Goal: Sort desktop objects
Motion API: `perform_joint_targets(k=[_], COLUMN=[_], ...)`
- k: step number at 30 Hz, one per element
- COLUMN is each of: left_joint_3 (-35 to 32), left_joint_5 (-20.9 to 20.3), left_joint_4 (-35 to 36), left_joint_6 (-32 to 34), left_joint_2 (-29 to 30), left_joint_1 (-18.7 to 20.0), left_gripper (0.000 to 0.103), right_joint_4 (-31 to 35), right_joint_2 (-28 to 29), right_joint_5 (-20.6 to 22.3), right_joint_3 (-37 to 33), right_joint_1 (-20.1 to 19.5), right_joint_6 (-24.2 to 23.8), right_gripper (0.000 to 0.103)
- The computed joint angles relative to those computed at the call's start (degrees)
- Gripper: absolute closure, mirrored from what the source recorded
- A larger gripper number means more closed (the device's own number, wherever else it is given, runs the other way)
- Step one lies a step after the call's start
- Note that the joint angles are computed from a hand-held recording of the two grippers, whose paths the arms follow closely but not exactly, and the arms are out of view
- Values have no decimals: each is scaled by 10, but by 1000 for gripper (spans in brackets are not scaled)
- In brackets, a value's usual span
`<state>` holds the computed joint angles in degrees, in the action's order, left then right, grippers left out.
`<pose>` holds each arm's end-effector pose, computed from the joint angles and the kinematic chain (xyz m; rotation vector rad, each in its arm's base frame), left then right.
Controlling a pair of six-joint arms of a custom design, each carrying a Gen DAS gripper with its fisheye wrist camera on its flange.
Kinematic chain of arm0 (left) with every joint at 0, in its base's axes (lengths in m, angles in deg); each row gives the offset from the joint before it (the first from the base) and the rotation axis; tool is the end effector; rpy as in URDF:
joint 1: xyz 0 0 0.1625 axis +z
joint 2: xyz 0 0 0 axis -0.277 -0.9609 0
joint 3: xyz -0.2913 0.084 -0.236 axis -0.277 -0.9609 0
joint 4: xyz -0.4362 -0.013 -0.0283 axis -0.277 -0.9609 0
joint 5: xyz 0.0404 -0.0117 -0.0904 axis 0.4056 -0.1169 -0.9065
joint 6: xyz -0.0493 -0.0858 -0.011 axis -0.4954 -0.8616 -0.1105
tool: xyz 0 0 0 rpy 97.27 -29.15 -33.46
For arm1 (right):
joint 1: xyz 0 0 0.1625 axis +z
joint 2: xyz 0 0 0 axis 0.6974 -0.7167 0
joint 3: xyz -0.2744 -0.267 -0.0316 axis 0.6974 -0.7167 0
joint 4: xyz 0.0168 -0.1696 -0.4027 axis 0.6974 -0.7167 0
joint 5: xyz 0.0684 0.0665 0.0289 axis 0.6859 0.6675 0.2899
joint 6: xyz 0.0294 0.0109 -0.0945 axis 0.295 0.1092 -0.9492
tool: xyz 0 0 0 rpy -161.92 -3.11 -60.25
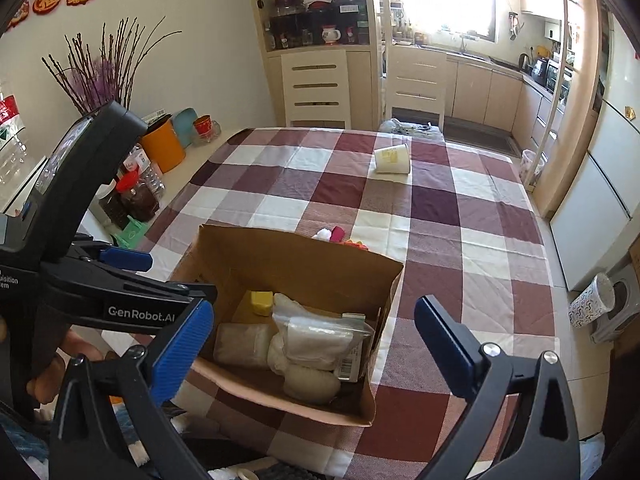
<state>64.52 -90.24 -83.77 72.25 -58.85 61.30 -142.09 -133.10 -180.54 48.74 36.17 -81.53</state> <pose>-0.4447 -0.6738 0.0939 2.5993 1.2907 1.0342 0.0666 -0.3238 0.4933 1.2772 -2.3551 0.4329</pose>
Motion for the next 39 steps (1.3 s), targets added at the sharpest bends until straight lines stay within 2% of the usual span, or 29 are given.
perform_joint_targets(k=[21, 39], left_joint_3=[16, 80], left_joint_5=[14, 48], left_joint_4=[0, -30], left_joint_6=[-10, -16], left_joint_2=[-11, -43], left_joint_1=[1, 1], left_gripper=[18, 18], right_joint_4=[19, 43], right_joint_2=[-2, -2], right_joint_5=[-1, -23], right_joint_3=[-8, -14], right_joint_1=[-10, -21], right_joint_6=[6, 19], right_gripper=[1, 1])
